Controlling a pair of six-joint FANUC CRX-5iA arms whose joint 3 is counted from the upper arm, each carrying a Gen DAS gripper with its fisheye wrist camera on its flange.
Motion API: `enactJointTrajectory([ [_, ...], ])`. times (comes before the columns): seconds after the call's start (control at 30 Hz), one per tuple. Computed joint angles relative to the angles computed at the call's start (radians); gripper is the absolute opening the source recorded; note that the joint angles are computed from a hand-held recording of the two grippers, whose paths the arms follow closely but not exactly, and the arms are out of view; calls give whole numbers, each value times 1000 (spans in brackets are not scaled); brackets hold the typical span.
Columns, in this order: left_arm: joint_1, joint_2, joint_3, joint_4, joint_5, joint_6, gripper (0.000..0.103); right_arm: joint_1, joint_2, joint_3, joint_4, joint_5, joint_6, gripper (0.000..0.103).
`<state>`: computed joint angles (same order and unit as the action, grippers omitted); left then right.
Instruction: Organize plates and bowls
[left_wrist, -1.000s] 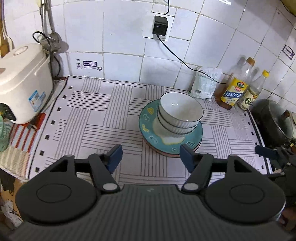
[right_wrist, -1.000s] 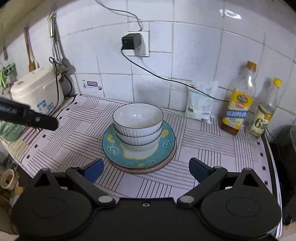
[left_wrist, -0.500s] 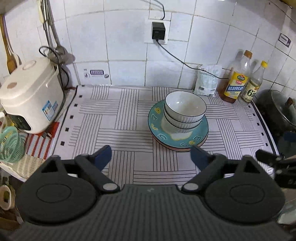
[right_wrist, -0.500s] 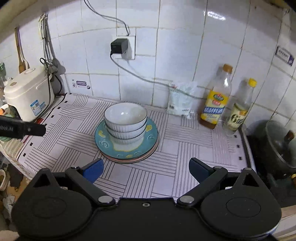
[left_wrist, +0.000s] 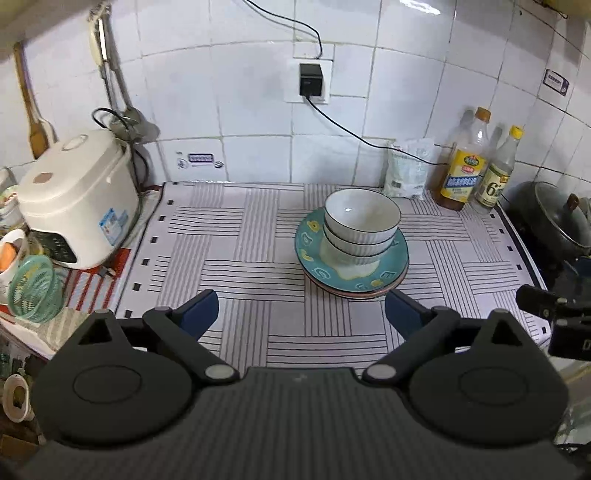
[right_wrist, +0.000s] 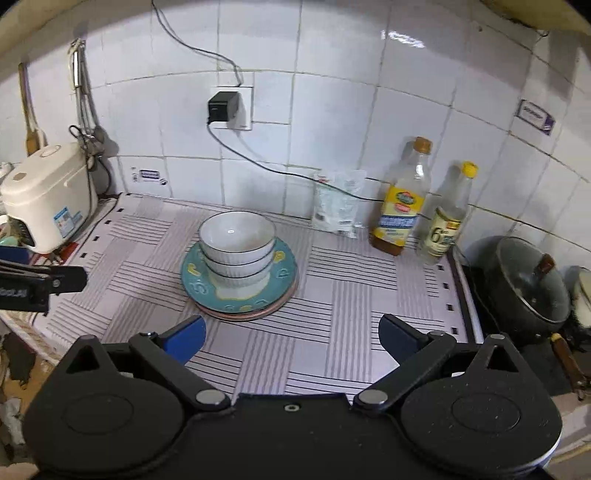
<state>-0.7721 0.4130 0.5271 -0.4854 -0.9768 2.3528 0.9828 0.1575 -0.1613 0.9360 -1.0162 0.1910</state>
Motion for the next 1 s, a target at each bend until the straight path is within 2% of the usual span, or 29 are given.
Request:
enactJointTrajectory([
  [0.1,-21,-15,-11,-38,-7,28,98,2,-17,-18,-2,22,-26,101],
  [0.27,-29,-32,-37,-40,-5,47,98,21,-34,-59,48,25,-81,101],
  [0.43,-39,-41,-53,-64,-9,62,98,16,-80,-129,92,109,-145,101],
  [0.67,-28,-49,-74,-40,1,61,98,44,-68,-122,76,36,-156,101],
  [0.77,-20,-59,-98,-18,39,52,98,51,-66,-124,68,15,-160,101],
  [1.0,-60,-37,-62,-96,-9,105,98,59,-69,-128,63,-11,-177,101],
])
